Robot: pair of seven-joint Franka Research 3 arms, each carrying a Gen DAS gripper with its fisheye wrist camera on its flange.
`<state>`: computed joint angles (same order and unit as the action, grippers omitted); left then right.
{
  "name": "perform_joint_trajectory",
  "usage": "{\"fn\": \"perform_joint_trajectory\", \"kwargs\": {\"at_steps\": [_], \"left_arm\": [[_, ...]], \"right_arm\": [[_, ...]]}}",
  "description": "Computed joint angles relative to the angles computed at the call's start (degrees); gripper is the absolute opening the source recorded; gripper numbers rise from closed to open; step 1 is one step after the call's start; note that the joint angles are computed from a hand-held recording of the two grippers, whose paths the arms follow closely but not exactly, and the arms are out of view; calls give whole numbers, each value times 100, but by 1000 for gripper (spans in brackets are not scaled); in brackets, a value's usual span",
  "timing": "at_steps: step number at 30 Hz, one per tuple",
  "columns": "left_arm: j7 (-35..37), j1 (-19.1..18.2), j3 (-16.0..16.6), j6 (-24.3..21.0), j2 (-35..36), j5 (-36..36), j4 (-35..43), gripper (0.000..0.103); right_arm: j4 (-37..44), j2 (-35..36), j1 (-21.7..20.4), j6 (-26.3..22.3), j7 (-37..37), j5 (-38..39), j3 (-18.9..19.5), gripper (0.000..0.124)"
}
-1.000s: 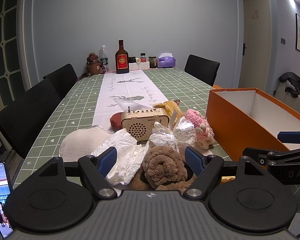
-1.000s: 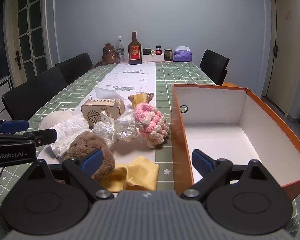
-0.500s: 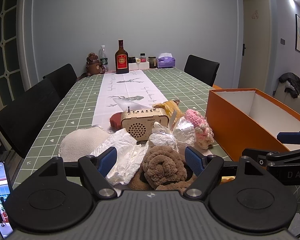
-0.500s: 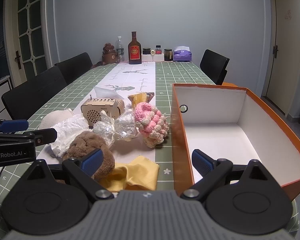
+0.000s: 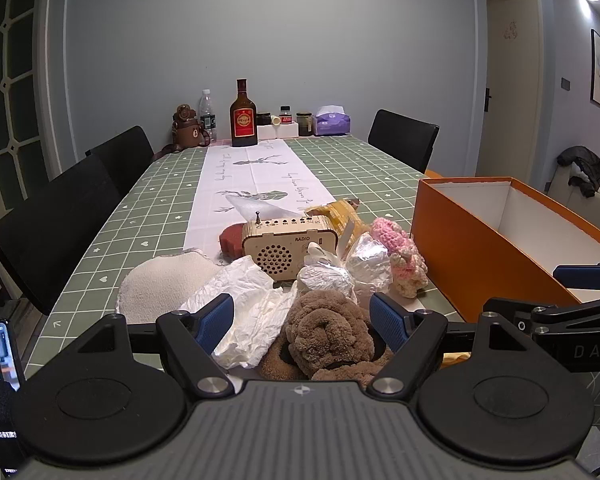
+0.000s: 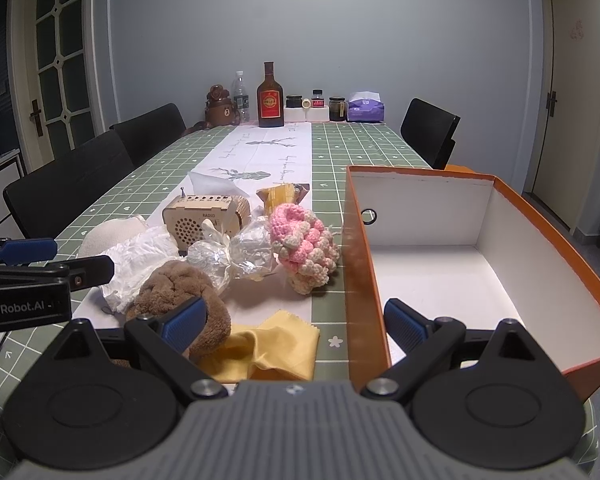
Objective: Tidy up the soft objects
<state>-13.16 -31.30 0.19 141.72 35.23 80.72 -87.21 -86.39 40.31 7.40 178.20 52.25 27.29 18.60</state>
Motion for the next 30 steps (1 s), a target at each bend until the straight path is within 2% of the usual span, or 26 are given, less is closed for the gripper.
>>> {"fn": "perform_joint_trajectory", "kwargs": {"at_steps": [19,27,28,30], "left_arm": [[-98,-5,17,33,12,47,-14,91],[-515,24,72,269,-65,554,-184,89],[-554,52,63,322,-80,620,-223,88],[-552,93,36,348,-98,696,-285,87]], "right_arm": [[9,10,56,1,69,-60,-71,95],[132,82,312,81,283,-237,-339,96],[145,106,261,139,257,-241,-249,95],[105,198,-91,456,-32,-252,284,89]]}}
